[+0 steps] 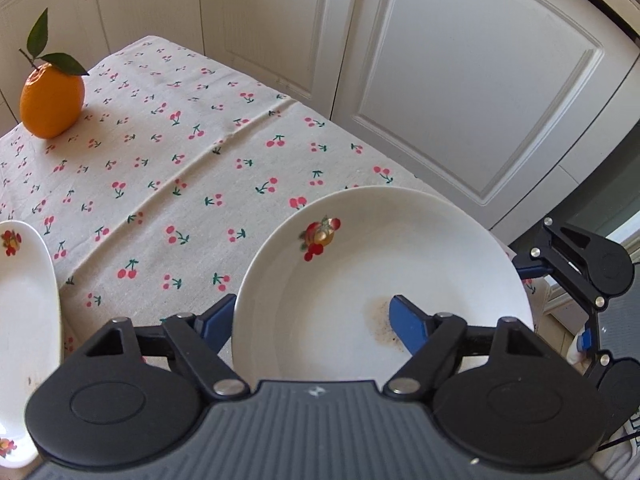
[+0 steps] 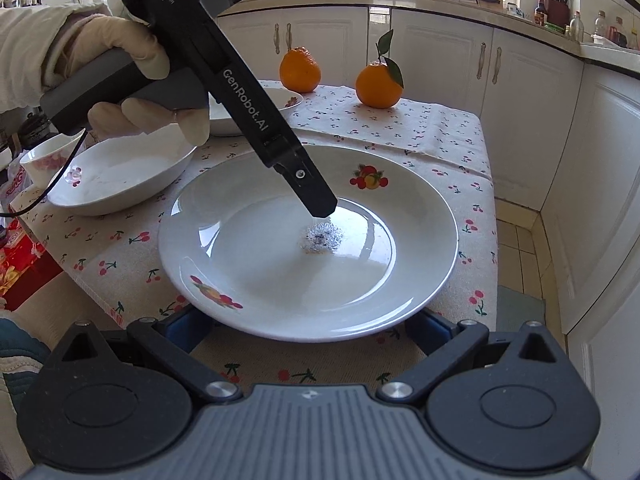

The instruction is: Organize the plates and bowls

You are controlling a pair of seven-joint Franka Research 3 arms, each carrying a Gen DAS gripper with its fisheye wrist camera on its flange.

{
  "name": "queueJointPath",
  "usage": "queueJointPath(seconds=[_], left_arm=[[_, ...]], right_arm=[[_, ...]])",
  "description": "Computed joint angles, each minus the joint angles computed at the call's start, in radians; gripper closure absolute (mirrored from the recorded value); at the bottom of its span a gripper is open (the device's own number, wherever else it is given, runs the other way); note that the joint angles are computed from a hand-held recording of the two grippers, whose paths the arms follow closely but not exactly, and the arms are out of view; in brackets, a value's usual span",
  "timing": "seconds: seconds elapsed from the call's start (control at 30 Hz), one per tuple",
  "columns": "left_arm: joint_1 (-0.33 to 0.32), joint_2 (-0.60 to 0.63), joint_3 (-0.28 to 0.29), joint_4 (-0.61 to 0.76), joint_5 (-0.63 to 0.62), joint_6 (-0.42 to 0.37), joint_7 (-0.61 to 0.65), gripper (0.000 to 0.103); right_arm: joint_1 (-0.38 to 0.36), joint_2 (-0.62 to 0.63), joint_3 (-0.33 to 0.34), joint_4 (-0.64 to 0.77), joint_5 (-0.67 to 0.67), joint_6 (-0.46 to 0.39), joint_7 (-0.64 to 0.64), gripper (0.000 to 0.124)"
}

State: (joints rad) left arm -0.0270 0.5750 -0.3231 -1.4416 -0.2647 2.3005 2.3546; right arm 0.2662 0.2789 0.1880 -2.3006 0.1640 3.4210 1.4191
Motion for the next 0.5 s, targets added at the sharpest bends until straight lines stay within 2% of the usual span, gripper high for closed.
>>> queueJointPath(seconds=[0.13, 0.23, 0.37, 0.5], left_arm=[[-0.006, 0.020, 0.003, 0.038, 0.018, -0.035, 0.002, 0.028], [-0.003, 0.024, 0.002, 0.047, 0.016, -0.049, 0.010, 0.028], [-0.002, 0.016, 0.001, 0.030, 0.019, -0.031, 0.036, 0.028], [0.001, 0.014, 0.000, 0.027, 0.010, -0.022, 0.037, 0.028]], right_arm=[[-0.027, 0.007, 0.019, 0.007, -0.027, -0.002, 0.007, 0.021], [-0.010, 0.007, 0.004, 0.012, -0.021, -0.010, -0.003, 0.021], [-0.005, 0.001, 0.001, 0.023, -0.009, -0.046, -0.009, 0.021], [0.067, -0.004, -0.062, 0.040, 0.037, -0.081, -0.041, 0.021]])
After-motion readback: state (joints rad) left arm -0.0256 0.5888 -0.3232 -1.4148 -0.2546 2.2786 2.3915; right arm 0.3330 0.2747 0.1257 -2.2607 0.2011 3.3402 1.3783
